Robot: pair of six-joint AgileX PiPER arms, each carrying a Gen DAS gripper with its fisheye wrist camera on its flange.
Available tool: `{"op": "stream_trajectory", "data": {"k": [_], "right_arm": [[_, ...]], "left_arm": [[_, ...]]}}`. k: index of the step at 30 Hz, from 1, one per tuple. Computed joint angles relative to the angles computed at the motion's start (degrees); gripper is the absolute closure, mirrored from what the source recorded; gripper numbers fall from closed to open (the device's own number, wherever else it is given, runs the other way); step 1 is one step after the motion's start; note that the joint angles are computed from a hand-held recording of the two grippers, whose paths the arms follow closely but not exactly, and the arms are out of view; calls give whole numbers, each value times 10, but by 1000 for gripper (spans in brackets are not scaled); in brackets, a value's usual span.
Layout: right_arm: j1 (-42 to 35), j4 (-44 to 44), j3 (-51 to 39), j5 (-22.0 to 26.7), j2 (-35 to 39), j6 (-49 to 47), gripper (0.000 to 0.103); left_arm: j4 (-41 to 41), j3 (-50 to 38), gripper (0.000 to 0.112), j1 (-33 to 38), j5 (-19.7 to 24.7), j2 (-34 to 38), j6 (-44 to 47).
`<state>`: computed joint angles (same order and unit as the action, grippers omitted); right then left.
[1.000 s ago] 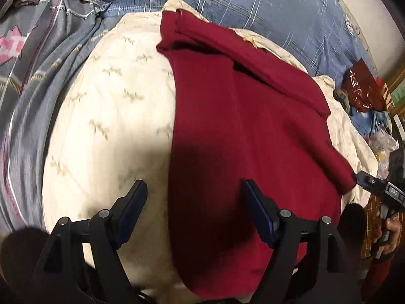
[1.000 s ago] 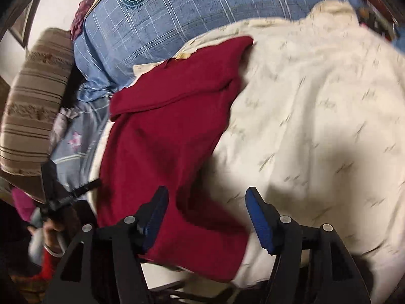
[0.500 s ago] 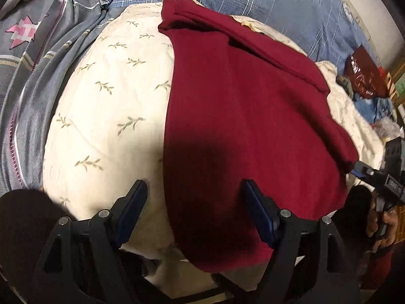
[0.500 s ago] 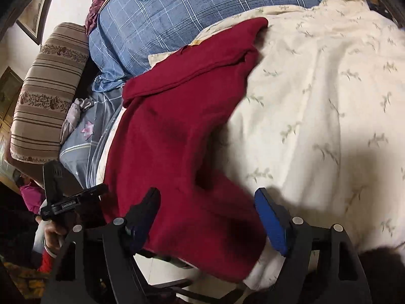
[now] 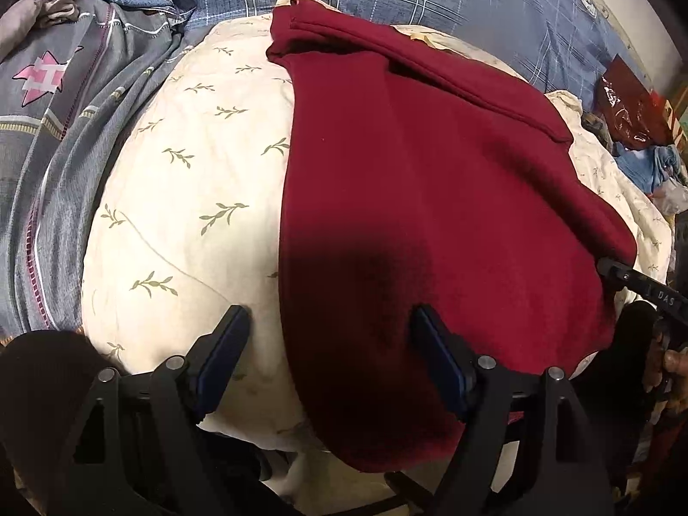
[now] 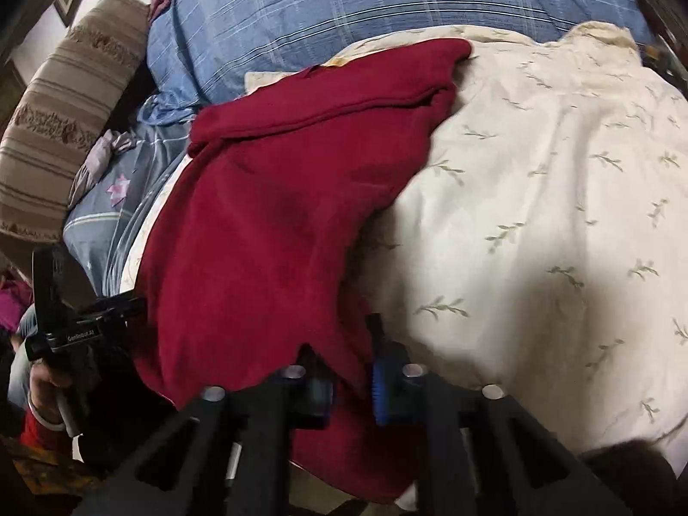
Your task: Fold small clothes
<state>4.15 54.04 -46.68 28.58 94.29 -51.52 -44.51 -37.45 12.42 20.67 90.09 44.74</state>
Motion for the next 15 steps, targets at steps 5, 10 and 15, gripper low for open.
{"op": "stream_trajectory", "data": {"k": [5,10,15], "right_arm": [[-36,-10,-4,21,12,15,95],[-60,29,-6,65,9,-2,61],[-62,12,4,71,2,-4,52]], "left_arm": [[-3,-1,33,-7,-7,4,-2],[26,1,33,-16,-9,-2,-38],[39,6,32,-19,-13,-6,-53]]}}
